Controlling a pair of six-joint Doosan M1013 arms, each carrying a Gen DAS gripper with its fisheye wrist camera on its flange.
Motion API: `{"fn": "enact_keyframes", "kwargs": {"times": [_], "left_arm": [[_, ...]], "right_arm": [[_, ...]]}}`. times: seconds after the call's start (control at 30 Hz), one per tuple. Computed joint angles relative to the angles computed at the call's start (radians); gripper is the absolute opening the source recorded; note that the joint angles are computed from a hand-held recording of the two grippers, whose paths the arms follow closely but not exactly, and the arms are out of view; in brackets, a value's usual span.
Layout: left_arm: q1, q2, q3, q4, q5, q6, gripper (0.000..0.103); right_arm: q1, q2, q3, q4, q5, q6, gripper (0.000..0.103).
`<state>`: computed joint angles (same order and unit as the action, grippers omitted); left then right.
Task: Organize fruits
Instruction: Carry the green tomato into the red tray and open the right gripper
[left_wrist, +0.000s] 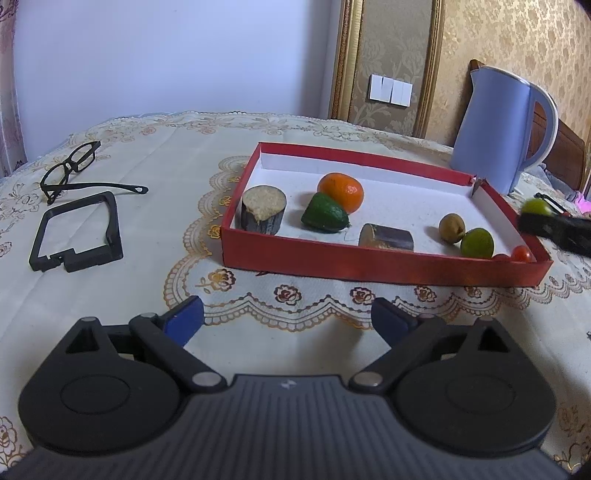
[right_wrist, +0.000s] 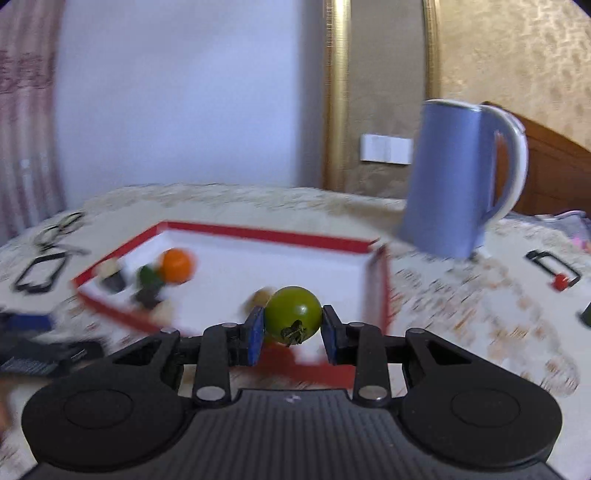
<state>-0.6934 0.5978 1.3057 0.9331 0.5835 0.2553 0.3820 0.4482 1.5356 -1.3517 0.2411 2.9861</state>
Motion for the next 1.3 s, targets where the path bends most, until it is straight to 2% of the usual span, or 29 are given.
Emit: {"fn": "enact_keyframes", "kwargs": {"times": [0.1,0.2,0.37,0.57,0.73,0.83,0.9,0.97,1.07,1.27,1.3], "left_arm": [[0.001,0.000,0.000,-0.001,-0.003,-0.001,0.097],[0.001,0.000,0.000,-0.004,-0.004,0.002,0.097],[0.001,-0.001,0.002,-0.003,-0.011,0.002,0.098],[0.001,0.000,-0.001,-0.008,-0.007,0.009,0.098],[0.000,0.000,-0.001,-0.008,-0.008,0.010,0.099],[-0.004,-0.009,0.018,0.059,-0.016,-0.064,0.099],[-0.005,-0.020,0.037,0.072,-0.044,-0.073,0.099],[-0.017,-0.032,0.059,0.130,-0.055,-0.109,0.099],[-0.034,-0.044,0.078,0.176,-0.074,-0.101,0.100],[-0.054,-0.036,0.061,0.141,-0.102,0.013,0.100],[-0.056,-0.032,0.054,0.130,-0.107,0.039,0.100]], "right_arm": [[-0.015,0.052,-0.087,0.232,0.072,-0.232,0.032],[-0.030,0.091,-0.145,0.380,0.113,-0.347,0.032],[-0.034,0.127,-0.191,0.505,0.156,-0.491,0.032],[-0.028,0.135,-0.203,0.520,0.174,-0.541,0.032],[-0.025,0.131,-0.194,0.499,0.167,-0.525,0.033],[-0.029,0.122,-0.180,0.521,0.144,-0.539,0.042],[-0.025,0.111,-0.164,0.464,0.137,-0.487,0.064],[-0.025,0.094,-0.139,0.424,0.106,-0.446,0.066],[-0.019,0.066,-0.097,0.295,0.087,-0.313,0.068],[-0.024,0.014,-0.009,0.246,0.029,-0.244,0.069],[-0.025,0.000,0.013,0.184,0.018,-0.173,0.070]]}}
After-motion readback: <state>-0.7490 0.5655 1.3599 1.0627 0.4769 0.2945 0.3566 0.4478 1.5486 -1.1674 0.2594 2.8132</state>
